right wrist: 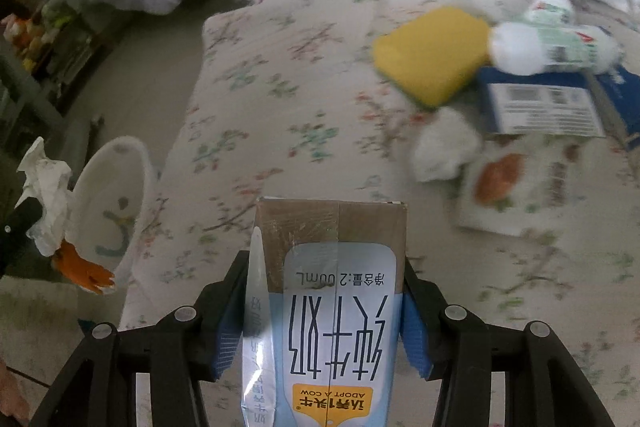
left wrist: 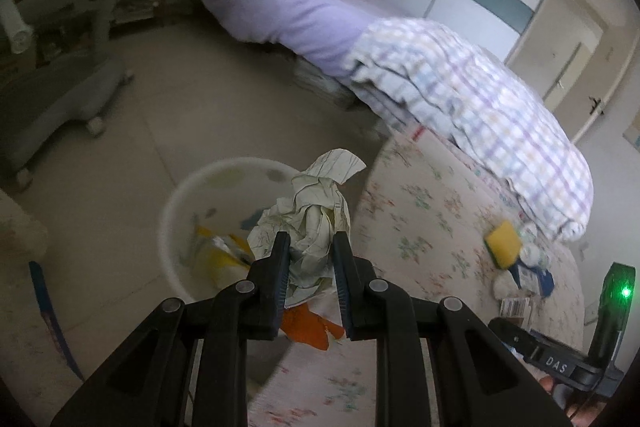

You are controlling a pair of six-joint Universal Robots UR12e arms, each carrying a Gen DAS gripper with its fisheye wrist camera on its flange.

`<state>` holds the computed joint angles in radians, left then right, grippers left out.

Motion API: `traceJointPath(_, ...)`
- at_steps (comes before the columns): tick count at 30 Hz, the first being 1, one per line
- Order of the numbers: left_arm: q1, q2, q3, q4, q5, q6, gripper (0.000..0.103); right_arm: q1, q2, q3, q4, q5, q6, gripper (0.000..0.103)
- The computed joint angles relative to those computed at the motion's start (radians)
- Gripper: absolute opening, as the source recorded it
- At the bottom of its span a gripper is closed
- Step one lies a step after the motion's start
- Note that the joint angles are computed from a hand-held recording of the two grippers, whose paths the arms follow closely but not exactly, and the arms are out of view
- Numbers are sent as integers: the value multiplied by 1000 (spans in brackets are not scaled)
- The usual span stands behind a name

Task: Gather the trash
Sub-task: 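Carry the tissues and peel to the wastebasket with the left tool and release, then open the right tool over the wastebasket to drop the milk carton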

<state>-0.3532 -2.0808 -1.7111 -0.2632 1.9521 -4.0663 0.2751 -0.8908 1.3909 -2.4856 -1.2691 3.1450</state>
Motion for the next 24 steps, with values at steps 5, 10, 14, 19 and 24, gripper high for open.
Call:
traceJointPath(5,22,22,-38,12,-21,-50,43,22,12,-9,-20,27,-5,57)
traceJointPath(10,19,58,-44,-144,77,-169,79,41,22,-22,-38,45,-15,57)
traceJointPath(14,19,76,-17,-375,118,-201,84,55,41,-55,-11,71,-3,57)
traceJointPath(19,22,86,-28,-431,114,-137,87,84,82,-118,8,77,16,57)
traceJointPath(24,23,103,-50,-463,127,-128,88,114,124,-189,42,93,25,57)
